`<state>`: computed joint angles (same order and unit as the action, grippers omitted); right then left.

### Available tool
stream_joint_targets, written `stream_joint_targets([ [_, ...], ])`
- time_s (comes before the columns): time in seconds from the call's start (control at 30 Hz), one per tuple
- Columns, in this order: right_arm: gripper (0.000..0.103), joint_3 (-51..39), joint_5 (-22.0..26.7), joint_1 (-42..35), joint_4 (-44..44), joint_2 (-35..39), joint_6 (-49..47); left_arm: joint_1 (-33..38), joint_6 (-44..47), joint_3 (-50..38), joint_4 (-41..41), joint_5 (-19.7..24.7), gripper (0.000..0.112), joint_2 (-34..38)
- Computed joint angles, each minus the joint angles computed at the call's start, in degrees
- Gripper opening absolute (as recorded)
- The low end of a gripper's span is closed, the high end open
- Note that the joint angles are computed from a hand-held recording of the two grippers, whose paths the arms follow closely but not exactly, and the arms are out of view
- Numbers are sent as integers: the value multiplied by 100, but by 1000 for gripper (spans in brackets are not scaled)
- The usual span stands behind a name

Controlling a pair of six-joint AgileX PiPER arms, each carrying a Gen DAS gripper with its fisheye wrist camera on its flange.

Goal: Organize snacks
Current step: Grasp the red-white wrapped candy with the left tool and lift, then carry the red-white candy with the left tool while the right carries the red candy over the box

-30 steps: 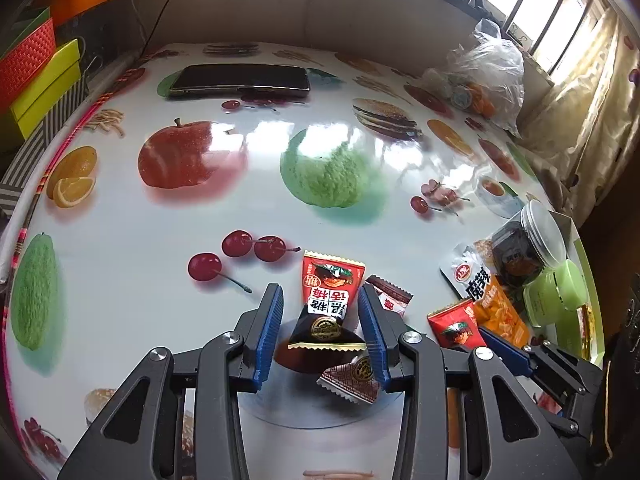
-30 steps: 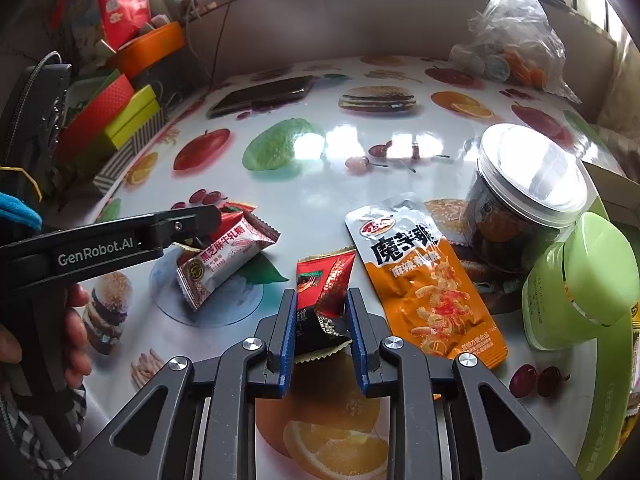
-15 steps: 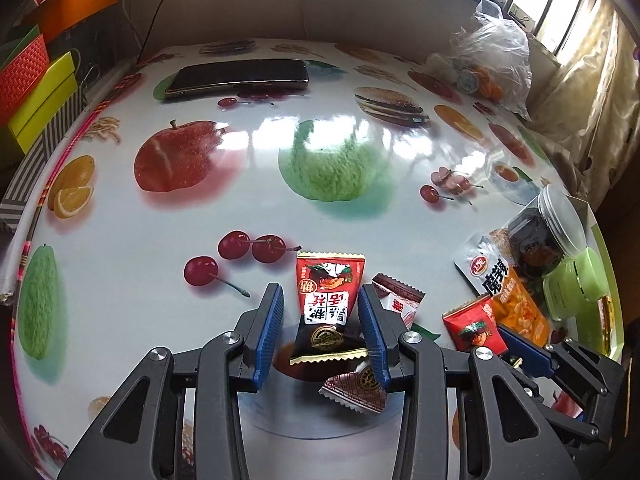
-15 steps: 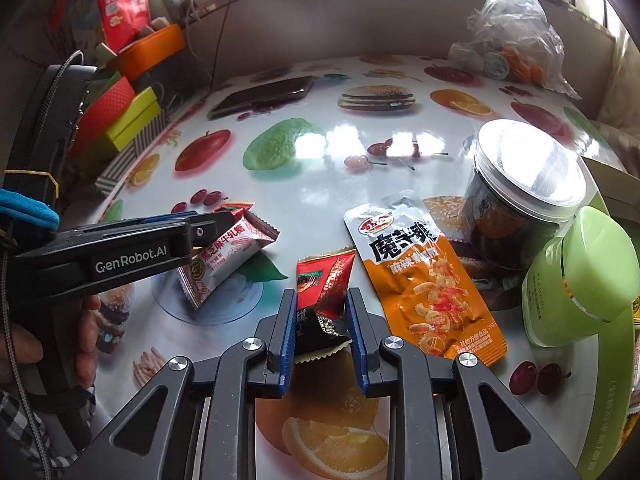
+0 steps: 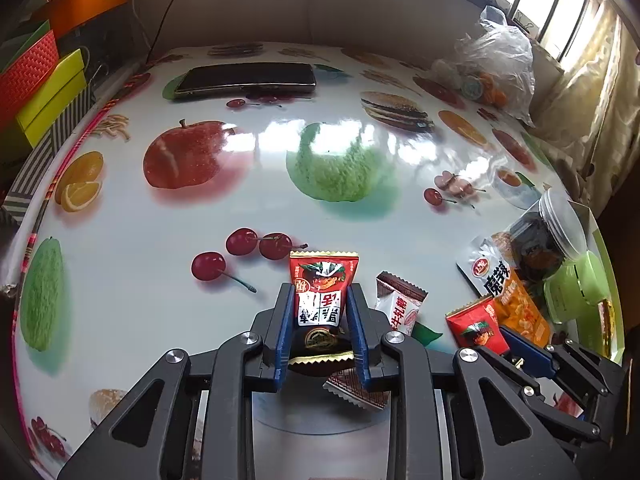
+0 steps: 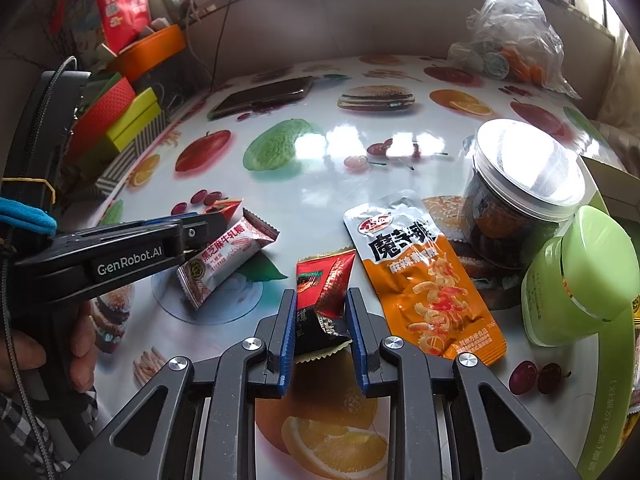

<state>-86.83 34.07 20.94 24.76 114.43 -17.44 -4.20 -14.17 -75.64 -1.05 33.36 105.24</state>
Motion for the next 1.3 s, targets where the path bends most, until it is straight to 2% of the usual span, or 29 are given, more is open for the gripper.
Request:
stream_joint_targets([
  [0.6, 23, 462, -208, -71, 260, -541, -257, -203, -250, 460, 227, -74, 27, -774],
  [1.0, 23, 1030, -337, -397, 576, -1267, -604, -716, -698, 488, 607, 26, 27, -1205],
  [1.3, 23, 1364, -362, -762, 707, -1830, -889, -1225, -1115, 253, 926, 204, 27, -1255],
])
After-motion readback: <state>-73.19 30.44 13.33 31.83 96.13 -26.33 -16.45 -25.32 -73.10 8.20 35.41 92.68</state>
